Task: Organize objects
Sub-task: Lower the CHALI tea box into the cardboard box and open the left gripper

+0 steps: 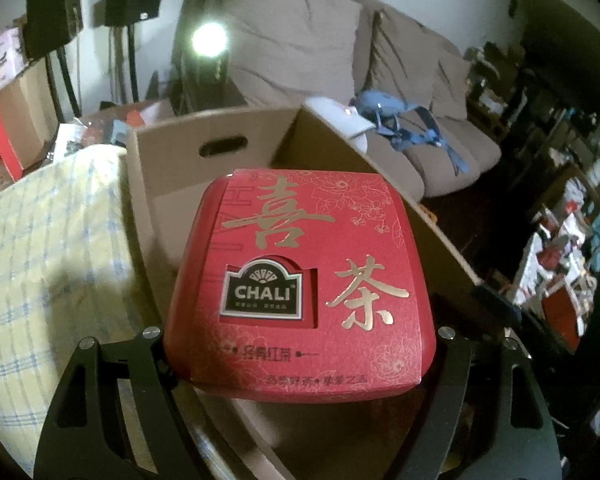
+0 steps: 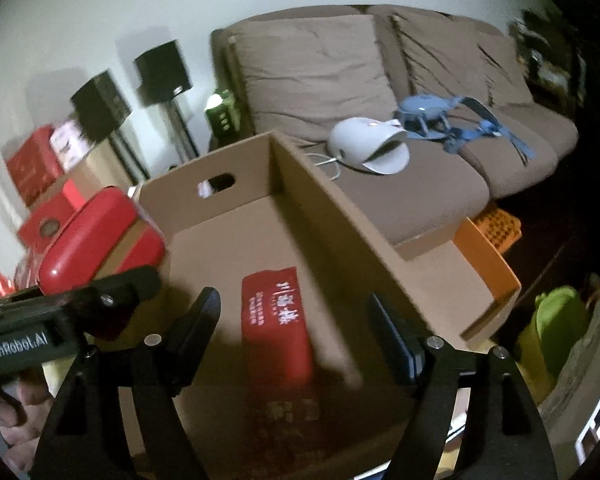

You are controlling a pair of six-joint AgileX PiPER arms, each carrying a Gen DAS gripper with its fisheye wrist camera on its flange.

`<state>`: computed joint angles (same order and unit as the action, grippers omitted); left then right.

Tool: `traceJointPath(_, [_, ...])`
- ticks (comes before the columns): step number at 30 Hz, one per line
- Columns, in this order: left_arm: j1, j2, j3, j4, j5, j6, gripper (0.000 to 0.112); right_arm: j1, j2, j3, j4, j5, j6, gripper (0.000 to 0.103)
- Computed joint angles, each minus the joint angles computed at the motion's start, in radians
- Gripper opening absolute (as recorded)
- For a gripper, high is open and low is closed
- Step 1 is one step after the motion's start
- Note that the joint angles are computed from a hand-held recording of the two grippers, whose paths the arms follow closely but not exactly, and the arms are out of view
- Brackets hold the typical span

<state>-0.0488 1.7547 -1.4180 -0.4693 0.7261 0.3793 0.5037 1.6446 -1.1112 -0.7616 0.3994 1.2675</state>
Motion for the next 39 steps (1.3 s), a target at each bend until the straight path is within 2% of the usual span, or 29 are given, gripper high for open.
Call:
traceJointPath(4, [0.008, 0.013, -0.025, 0.005, 0.023, -0.011, 0.079, -0.007, -0.028, 0.003, -0.022, 0.077, 0.06, 0.083])
traceJointPath(13, [-0.085, 0.066, -0.055, 0.177, 0.101, -0.067, 0.079, 0.012, -0.051, 0.006, -0.131, 0.224, 0.169, 0.083])
traceJointPath(21, [-0.17, 0.097, -0.09, 0.352, 0.187, -0.131, 0.079, -0.003, -0.075, 0.034, -0.167, 0.195, 0.217, 0.083])
traceJointPath(27, [-0.207, 0.114, -0.086, 0.39, 0.241, -0.1, 0.079, 0.001, -0.083, 0.042, -0.176, 0.193, 0.221, 0.083])
traceJointPath(33, [-0.271, 0.117, -0.061, 0.5, 0.245, -0.166, 0.079, -0.018, -0.077, 0.041, -0.118, 0.149, 0.171, 0.083])
traceJointPath(39, [-0.304, 0.137, -0.081, 0.594, 0.279, -0.219, 0.079, -0.026, -0.074, 0.037, -0.108, 0.148, 0.165, 0.083])
